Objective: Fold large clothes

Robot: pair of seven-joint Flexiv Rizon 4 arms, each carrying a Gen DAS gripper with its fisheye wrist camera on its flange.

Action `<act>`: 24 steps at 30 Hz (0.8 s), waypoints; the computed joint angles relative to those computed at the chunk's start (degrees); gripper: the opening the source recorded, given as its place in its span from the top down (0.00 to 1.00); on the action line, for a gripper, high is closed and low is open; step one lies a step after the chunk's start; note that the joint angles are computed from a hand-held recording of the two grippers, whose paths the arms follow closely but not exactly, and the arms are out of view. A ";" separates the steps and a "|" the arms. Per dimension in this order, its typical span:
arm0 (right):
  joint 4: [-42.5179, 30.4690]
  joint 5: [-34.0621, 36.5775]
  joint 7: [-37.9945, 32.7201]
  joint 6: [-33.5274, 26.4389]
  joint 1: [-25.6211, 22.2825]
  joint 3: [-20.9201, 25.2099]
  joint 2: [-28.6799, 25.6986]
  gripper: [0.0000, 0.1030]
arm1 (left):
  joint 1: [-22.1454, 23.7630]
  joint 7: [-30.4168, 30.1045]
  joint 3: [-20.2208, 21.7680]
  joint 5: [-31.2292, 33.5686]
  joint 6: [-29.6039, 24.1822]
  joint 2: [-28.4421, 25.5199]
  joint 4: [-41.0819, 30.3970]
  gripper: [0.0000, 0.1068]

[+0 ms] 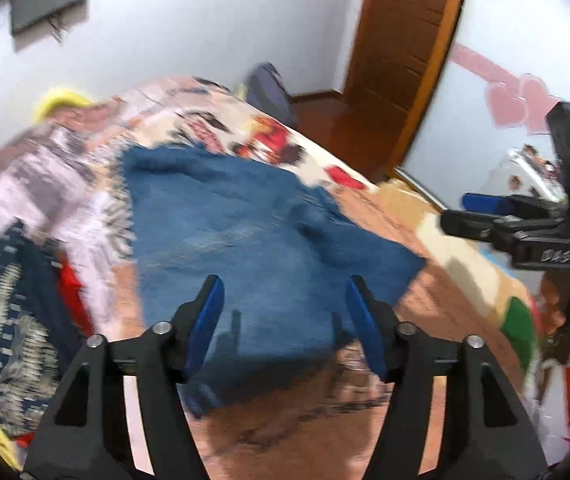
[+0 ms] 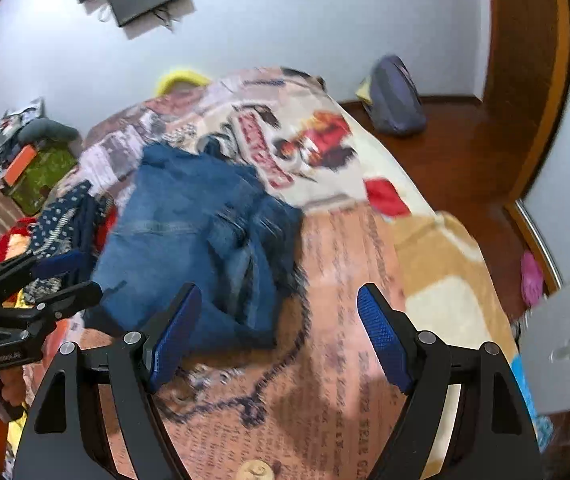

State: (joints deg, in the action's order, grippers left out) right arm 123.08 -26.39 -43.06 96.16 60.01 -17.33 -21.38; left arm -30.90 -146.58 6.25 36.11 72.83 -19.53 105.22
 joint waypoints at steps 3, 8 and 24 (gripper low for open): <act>-3.03 0.10 -0.90 -0.06 -1.14 2.33 -1.79 0.25 | -0.21 -2.09 1.25 1.55 -4.66 0.90 0.34 0.38; -7.50 -0.32 -3.64 -2.11 -5.86 9.54 -5.55 0.25 | 1.65 -4.06 0.27 2.13 -8.78 -0.34 1.62 0.38; -5.34 0.11 -0.44 -5.43 -5.46 6.77 -8.09 0.23 | -0.86 -13.23 2.64 5.74 -5.50 -3.14 3.52 0.33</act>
